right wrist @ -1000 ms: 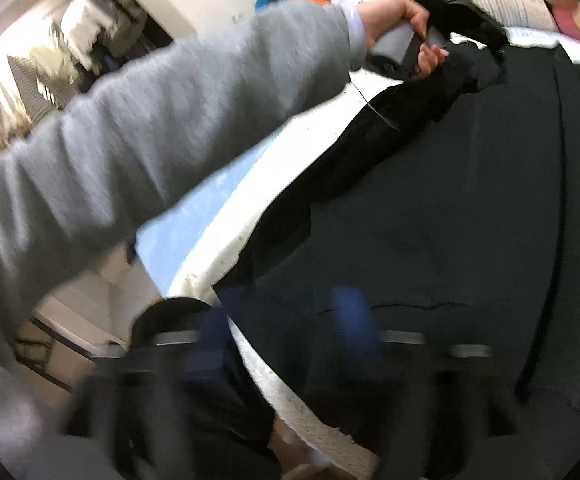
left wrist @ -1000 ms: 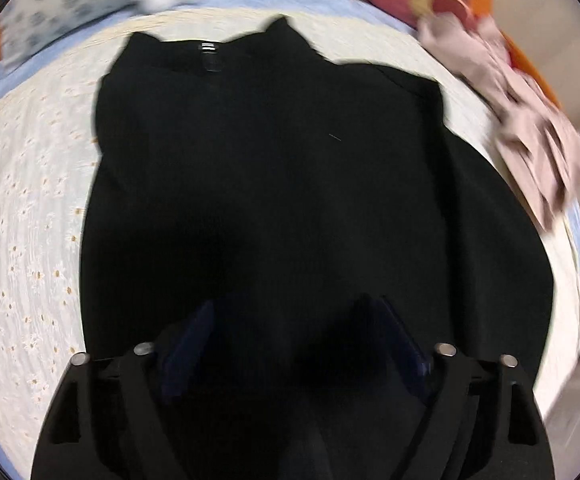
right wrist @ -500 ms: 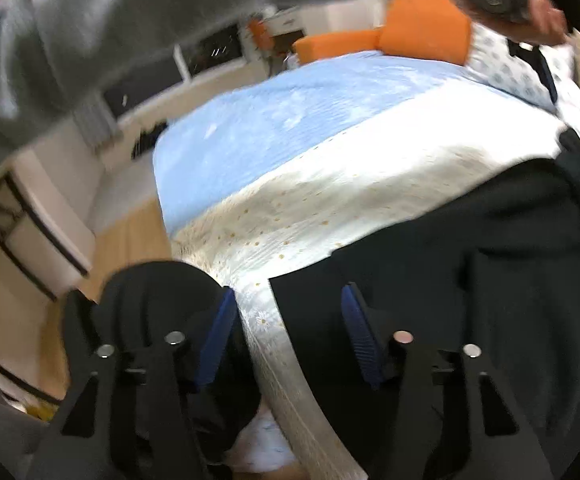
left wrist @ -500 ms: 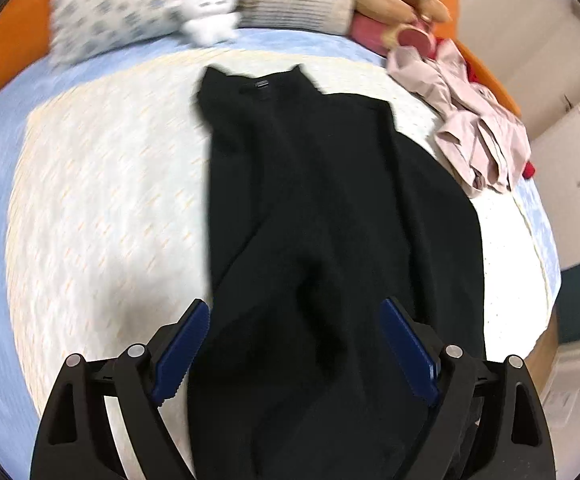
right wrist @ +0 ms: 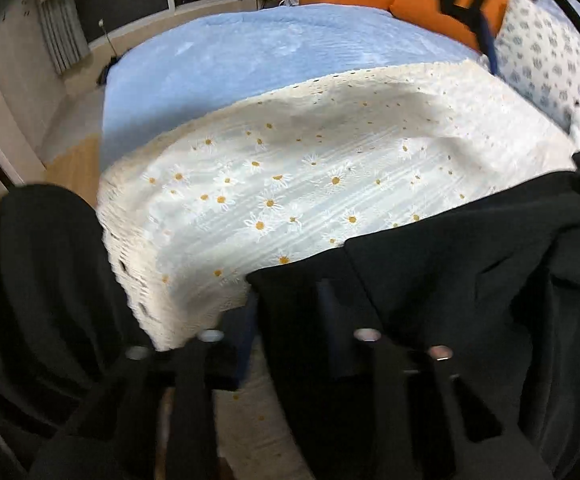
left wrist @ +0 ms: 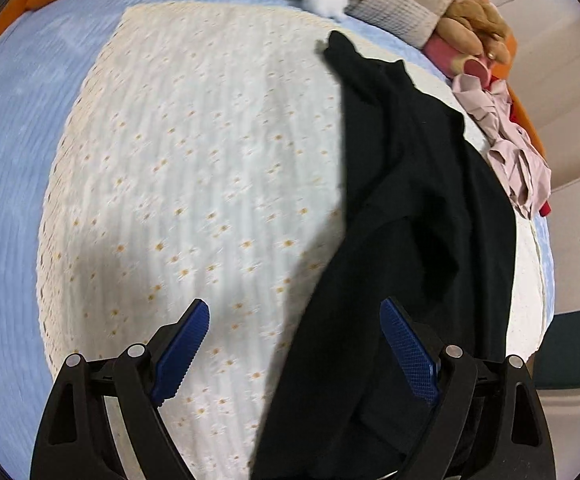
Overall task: Fold large clothes
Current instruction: 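Release with the left tool and straighten the jacket edge with the right tool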
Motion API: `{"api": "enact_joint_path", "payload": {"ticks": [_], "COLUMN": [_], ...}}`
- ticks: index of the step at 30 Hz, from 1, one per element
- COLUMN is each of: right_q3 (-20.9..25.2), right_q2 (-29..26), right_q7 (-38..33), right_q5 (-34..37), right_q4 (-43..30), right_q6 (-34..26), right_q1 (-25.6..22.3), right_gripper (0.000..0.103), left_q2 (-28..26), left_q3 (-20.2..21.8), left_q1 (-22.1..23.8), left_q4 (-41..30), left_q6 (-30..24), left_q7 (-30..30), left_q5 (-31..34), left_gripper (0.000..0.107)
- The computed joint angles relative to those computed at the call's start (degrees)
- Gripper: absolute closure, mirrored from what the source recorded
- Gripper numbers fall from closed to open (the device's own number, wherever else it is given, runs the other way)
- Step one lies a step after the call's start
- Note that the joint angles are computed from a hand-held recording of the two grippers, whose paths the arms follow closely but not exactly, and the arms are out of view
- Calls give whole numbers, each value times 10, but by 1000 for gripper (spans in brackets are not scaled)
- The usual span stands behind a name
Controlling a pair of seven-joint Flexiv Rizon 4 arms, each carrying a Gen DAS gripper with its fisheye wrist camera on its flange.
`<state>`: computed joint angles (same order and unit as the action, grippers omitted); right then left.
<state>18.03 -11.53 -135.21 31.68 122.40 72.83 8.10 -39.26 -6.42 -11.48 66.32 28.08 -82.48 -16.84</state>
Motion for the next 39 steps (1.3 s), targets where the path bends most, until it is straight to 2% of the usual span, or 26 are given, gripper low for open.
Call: {"api": "enact_joint_path", "payload": {"ticks": [4,7,11,13,15,17,19,22,25,26,28,29,30,32,34,37,39], "right_q3": [2,-27,-118,-163,-197,-232,-251,-258,-234,-213,-186,-182,-169,-149,-119,-86,-78], "right_q2": [31,69,105,118,132,146,160,187,221,228,234,231,224,204,171,124,93], "right_q7": [-37,-77,-95,-93,-95,-91,-91,-103,-127,-138,-155,-163,-178,-191,-188,-178,-177], "right_q5": [89,189,327,374,403,432,444,426,376,335,297,292,285,258,227,188,173], "right_q4": [-21,-47,-84,-83,-77,-64,-50,-25,5,11,21,22,21,17,15,20,13], "right_q6": [-57,-151,-346,-417,-469,-524,-548,-526,-443,-411,-366,-359,-342,-305,-229,-100,-56], "right_q1": [-36,-69,-131,-155,-178,-207,-225,-236,-219,-202,-168,-153,-130,-91,-45,9,28], "right_gripper": [92,93,94,96,101,101,101,101,97,96,73,40,27,30,33,34,35], "left_q2": [4,-6,-31,-46,-63,-85,-111,-149,-184,-188,-199,-204,-206,-207,-200,-161,-137], "left_q3": [0,0,-4,-9,-13,-13,-14,-2,39,42,40,34,27,23,22,11,3], "left_q1": [7,7,4,1,-7,-20,-35,-62,-106,-111,-109,-104,-99,-94,-89,-74,-62], "left_q4": [17,5,-34,-55,-80,-116,-158,-228,-313,-322,-340,-346,-346,-345,-332,-255,-203], "left_q6": [20,24,16,12,10,-3,-28,-77,-123,-126,-137,-137,-131,-127,-126,-91,-68], "left_q7": [-1,-3,-20,-27,-28,-33,-40,-44,-17,-12,-21,-34,-41,-51,-58,-53,-43], "left_q5": [-8,-8,-12,-18,-17,-10,-5,21,98,108,107,97,88,79,74,61,49], "left_gripper": [18,18,18,18,18,18,18,18,18,18,18,18,18,18,18,18,18]}}
